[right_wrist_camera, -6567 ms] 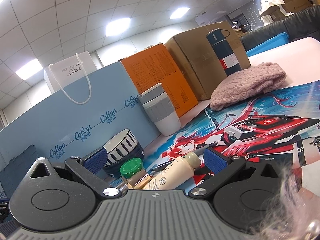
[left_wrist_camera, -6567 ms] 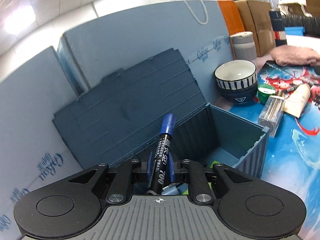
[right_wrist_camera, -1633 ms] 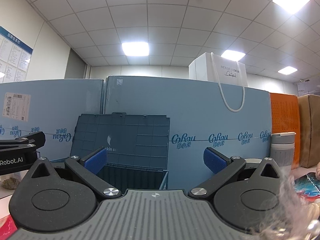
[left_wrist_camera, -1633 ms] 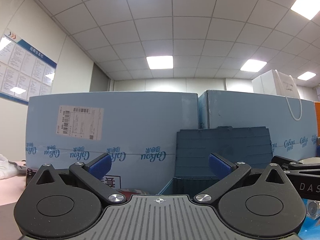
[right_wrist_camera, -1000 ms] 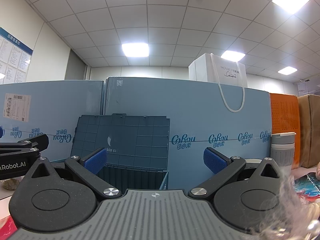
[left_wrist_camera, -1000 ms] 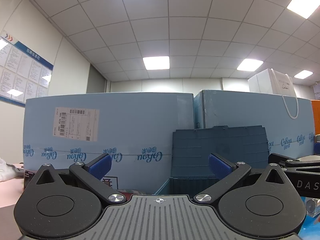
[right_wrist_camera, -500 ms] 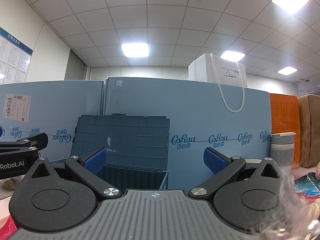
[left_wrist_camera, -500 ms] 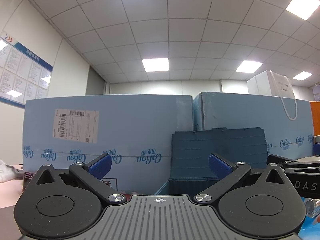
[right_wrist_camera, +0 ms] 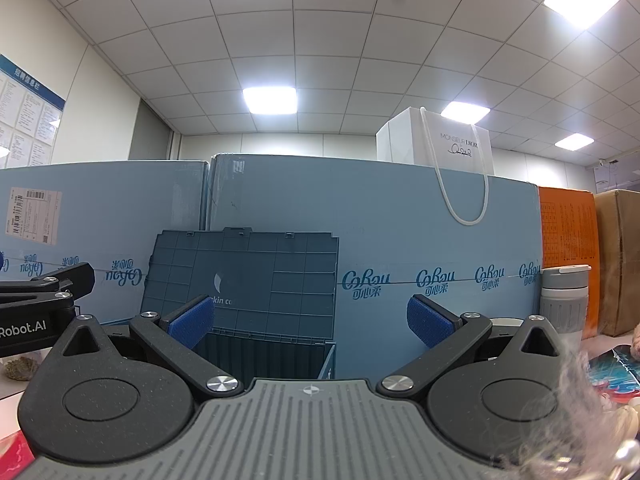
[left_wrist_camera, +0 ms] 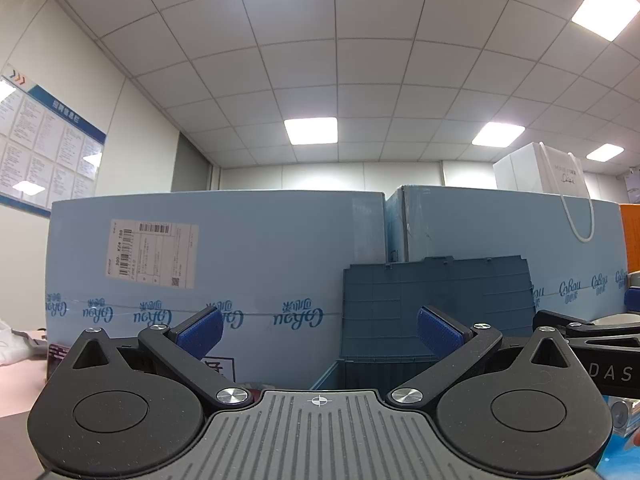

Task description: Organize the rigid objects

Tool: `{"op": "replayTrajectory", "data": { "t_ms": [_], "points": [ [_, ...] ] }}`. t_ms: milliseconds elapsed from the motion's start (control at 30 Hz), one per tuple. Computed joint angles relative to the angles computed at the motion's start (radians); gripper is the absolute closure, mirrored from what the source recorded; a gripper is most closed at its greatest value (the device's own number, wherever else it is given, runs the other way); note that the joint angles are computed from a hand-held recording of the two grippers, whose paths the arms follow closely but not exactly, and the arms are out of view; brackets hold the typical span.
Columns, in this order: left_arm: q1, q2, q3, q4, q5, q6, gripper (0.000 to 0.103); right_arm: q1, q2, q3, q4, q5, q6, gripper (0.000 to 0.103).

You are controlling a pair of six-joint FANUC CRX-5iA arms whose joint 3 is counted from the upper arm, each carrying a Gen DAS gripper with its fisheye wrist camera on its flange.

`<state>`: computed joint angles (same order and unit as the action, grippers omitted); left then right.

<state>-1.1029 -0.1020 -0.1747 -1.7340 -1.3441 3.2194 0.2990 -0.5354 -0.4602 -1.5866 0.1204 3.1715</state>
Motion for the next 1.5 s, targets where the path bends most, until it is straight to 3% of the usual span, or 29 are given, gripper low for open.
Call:
{"op": "replayTrajectory", "data": {
  "t_ms": [1500],
  "points": [
    [0.004,-0.003,0.002,0.005,0.007,-0.005,0.000,0.009,0.001,0.000,0.011,0.011,-0.010,0.000]
  ]
}}
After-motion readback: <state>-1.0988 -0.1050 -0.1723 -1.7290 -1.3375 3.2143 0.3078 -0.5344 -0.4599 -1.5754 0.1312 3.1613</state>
